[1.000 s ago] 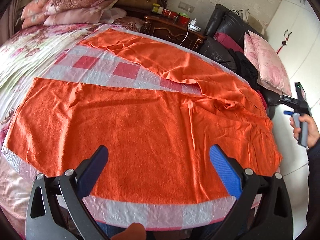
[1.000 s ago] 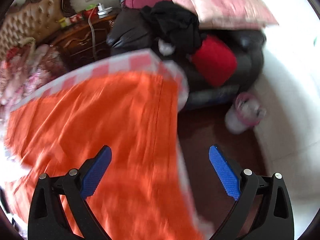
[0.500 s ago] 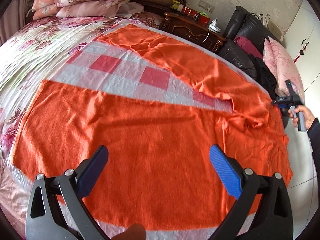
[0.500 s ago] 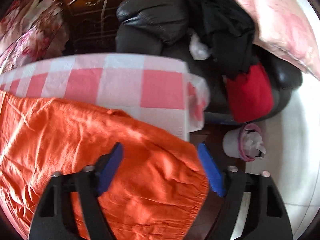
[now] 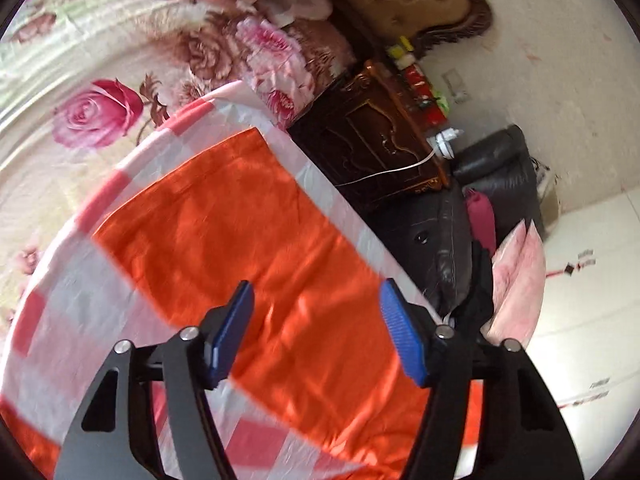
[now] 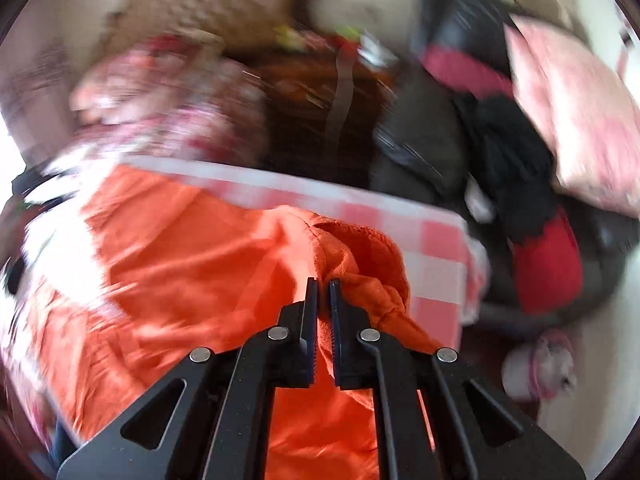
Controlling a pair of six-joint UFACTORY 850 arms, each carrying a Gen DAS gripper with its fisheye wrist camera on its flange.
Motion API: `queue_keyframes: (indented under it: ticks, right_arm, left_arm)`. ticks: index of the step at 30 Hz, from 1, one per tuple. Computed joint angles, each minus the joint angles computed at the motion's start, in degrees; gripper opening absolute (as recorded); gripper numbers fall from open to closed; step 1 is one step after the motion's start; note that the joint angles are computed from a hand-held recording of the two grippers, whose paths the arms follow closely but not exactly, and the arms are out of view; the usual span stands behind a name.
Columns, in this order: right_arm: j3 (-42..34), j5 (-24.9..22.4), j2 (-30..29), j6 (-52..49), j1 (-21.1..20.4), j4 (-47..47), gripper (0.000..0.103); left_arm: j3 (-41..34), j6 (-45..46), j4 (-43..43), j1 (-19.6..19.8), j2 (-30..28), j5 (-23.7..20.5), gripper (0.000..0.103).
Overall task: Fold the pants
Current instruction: 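Grasp the elastic waistband of the orange pants with the right tool, then grasp the pant-leg hem with the left tool while the right tool holds the waistband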
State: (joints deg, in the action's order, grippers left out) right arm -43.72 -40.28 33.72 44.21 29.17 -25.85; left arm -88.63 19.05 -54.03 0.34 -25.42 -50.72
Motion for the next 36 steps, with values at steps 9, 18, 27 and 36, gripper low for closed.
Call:
queue_keyframes:
  ticks: [9, 18, 27, 36]
  right_arm:
    - [2.72, -10.79, 6.97, 22.67, 29.51, -15.31, 0.000]
    - [3.90, -19.04, -2.25, 30.99, 28.17, -10.37, 0.036]
    - [-3.47, -16.98, -22.68, 27.37, 25.75, -14.22, 0.064]
    - [-1.32, -18.45, -19.40, 29.19, 25.46, -16.18, 0.007]
  left_arm:
    - [-21.23, -19.47, 11.39, -4.39, -17.09, -7.72, 0.058]
    - [-22.35, -18.21, 16.26, -6.80, -17.23, -5.30, 0.057]
    - [-17.43, -14.58, 13.94, -6.30, -14.49, -4.19, 0.057]
    - [-18.59, -13.55, 10.62, -3.56, -15.44, -5.31, 0.057]
